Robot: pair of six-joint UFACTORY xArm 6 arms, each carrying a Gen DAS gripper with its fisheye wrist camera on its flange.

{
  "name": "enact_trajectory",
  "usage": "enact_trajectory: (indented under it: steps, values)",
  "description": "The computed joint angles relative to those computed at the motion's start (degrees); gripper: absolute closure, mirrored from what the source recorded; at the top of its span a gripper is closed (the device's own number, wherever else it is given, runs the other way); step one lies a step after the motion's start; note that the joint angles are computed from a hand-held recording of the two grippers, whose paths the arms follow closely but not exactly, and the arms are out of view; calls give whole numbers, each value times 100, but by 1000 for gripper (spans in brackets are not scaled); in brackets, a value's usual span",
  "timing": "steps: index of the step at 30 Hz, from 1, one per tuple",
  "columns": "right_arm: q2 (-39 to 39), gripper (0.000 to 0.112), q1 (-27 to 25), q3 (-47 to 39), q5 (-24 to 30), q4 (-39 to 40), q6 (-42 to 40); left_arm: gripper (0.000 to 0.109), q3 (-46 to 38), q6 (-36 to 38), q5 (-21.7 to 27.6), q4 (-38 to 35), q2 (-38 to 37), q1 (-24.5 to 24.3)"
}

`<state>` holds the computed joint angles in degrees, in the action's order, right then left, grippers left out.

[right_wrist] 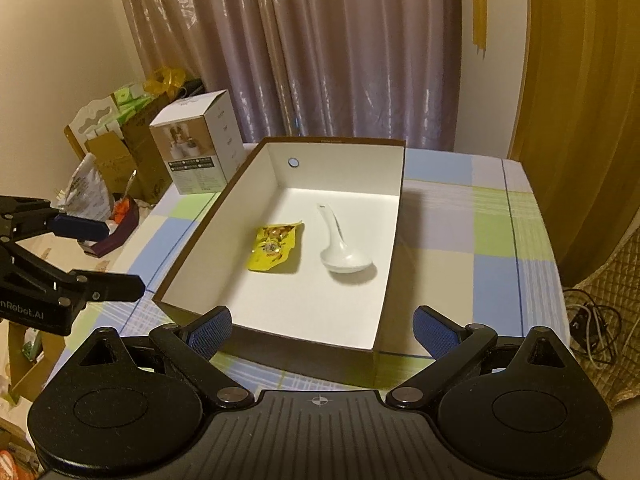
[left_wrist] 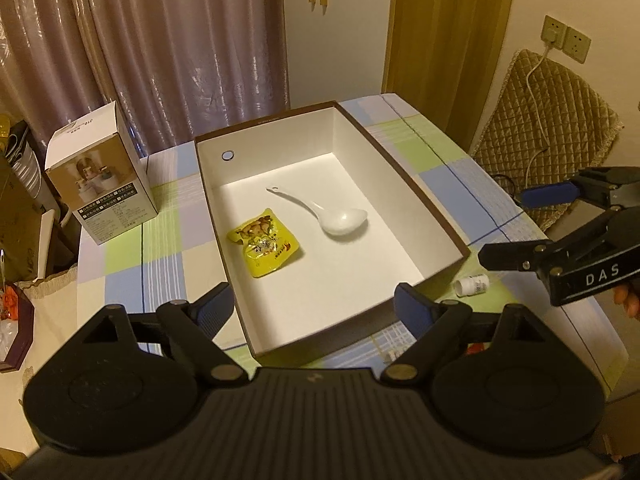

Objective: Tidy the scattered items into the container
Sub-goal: 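Move both tools back toward the remaining items beside the box, then grasp the blue tube with the right tool while the left tool grasps the clear floss case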

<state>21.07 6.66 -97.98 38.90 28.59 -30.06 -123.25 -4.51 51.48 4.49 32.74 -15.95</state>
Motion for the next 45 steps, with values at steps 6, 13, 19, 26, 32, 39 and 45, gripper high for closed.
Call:
enact_trajectory:
  steps: [6,13,19,26,32,39,45]
  values:
    - [-412,10,-45,555,-360,301,-385,24,1018,-86,-403,13,-645,-38]
    - [-959,10,-252,1482,-575,1041,-1272,24,2664,-552,-1117,327,-1567,8]
    - [-1251,11,-424,2296,-539,837,-1626,24,4077,-1210,-1648,329,-2254,49]
    - [-1173,11,-486,2510,-327,1023,-2085,28,4803,-1863,-1670,292,-2489,45]
    - [-948,23,-299,2333,186,1576,-3980,29,4903,-2048,-1589,239,-2470,44]
    - [-81,57,-236,1295,1294,1172,-4715,29,4978,-2333,-1562,365,-2511,85]
    - [593,57,-221,508,1838,890,-4787,29,5147,-2577,-1473,344,-2612,109]
